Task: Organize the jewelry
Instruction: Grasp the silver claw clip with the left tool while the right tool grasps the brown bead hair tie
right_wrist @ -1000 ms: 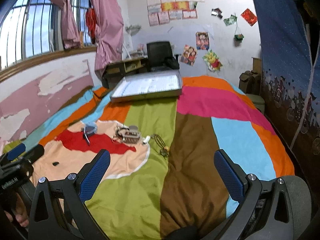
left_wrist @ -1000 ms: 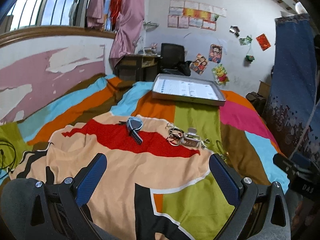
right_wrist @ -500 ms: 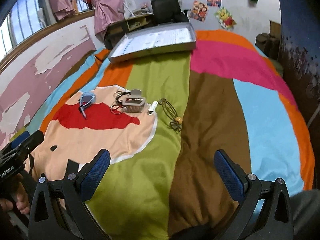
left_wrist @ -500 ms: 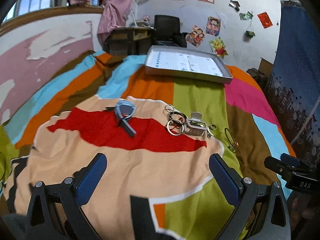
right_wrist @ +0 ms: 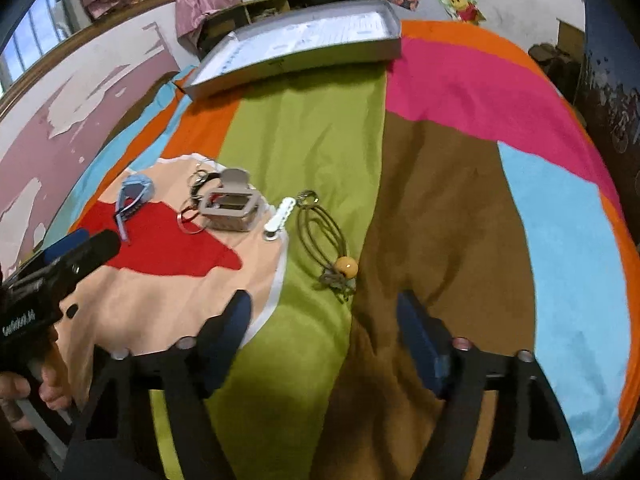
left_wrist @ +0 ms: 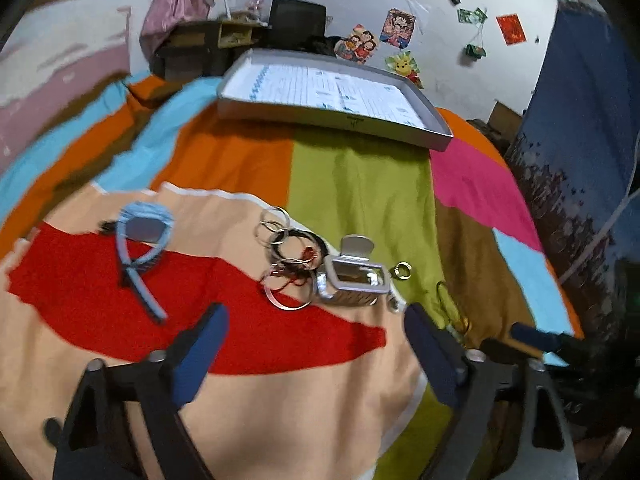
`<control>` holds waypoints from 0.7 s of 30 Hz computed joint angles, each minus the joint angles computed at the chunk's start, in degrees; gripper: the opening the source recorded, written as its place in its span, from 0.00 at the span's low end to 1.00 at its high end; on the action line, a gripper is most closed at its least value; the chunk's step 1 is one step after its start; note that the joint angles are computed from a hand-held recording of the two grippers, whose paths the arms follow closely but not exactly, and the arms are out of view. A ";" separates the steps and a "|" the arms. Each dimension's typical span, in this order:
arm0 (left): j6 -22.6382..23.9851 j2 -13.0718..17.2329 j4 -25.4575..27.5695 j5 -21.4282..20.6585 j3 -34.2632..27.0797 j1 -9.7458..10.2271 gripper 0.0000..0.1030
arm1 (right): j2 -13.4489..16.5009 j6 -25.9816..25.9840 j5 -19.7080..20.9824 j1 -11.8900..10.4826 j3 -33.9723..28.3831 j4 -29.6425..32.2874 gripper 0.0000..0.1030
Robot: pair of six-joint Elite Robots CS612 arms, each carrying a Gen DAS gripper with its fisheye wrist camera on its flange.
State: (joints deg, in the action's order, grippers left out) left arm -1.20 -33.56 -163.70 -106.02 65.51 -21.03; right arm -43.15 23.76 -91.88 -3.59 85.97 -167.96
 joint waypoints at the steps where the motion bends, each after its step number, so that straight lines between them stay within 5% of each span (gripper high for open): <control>1: -0.63 0.68 0.41 -1.10 -0.92 0.12 0.77 | 0.36 0.23 -0.01 -0.10 -0.31 -0.16 0.65; 9: -2.18 5.43 5.70 -7.52 -8.12 0.32 0.44 | 2.85 1.02 2.24 -0.48 -2.90 0.20 0.47; 21: -2.32 8.58 11.36 -10.24 -13.96 0.03 0.19 | 4.28 1.39 1.99 -0.58 -4.67 1.71 0.42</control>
State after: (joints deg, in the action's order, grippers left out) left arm -3.52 -24.98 -152.34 -116.26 51.55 -20.99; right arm -38.87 25.15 -89.89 -4.17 81.30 -166.25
